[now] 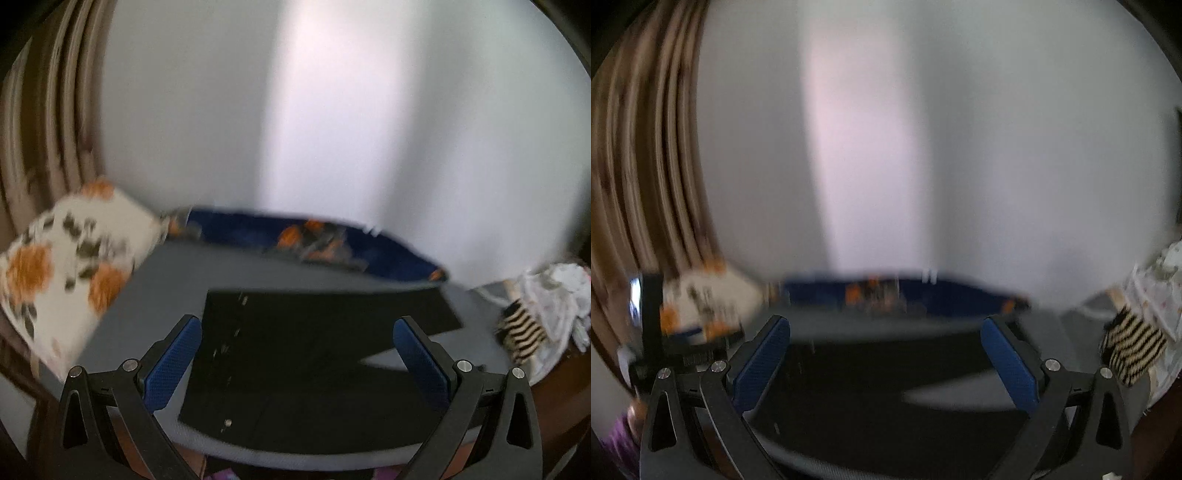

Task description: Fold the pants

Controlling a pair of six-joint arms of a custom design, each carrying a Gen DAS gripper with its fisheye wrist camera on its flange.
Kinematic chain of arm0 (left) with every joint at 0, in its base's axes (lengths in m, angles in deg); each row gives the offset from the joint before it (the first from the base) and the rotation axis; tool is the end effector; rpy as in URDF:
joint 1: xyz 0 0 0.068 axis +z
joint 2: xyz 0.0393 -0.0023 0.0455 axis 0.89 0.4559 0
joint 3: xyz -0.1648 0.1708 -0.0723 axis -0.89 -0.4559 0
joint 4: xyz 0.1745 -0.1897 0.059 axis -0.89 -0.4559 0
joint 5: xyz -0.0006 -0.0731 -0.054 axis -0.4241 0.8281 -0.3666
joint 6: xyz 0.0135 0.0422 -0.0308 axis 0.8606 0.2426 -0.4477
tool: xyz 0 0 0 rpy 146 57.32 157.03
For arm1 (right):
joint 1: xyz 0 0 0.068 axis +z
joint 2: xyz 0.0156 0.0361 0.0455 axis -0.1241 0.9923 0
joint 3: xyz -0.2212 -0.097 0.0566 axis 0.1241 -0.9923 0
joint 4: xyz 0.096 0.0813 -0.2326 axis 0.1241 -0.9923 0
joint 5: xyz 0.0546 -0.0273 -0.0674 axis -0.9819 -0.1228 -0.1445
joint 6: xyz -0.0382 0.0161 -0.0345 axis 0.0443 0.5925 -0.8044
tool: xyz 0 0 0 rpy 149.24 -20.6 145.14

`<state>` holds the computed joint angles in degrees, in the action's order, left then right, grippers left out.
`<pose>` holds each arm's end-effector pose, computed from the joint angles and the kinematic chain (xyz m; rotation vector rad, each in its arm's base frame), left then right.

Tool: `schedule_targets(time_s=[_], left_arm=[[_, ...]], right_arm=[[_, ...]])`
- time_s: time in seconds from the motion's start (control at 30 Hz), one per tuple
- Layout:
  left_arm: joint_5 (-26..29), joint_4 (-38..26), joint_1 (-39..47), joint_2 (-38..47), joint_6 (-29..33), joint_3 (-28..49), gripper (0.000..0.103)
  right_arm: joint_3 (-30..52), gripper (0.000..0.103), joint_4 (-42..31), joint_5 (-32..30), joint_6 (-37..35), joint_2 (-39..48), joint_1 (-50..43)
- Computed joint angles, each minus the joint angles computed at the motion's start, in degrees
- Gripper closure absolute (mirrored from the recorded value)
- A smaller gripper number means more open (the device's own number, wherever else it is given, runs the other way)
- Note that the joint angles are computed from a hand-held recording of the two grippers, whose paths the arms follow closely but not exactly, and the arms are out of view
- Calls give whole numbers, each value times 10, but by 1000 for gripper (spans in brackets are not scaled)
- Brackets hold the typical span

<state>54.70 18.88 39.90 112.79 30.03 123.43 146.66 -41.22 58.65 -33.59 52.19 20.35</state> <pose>0.3327 -0.1365 0.3859 0.0754 2.2553 -0.2381 0.2197 0.0985 0.4034 0.0558 2.0245 0.0718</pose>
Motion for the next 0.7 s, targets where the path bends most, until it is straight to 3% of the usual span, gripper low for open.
schedule_targets(time_s=[0.1, 0.27, 0.43, 0.7], left_arm=[[-80, 86, -5, -8, 3, -122, 0], [-109, 181, 10, 8, 16, -222, 0], [-112, 231, 29, 26, 25, -248, 0], [-112, 239, 33, 59, 34, -227, 0]], right_arm=[[-75, 0, 48, -15, 26, 50, -4], [-165, 0, 134, -86, 62, 107, -21], [-177, 0, 192, -87, 74, 160, -11], [-140, 0, 200, -64, 76, 207, 10]])
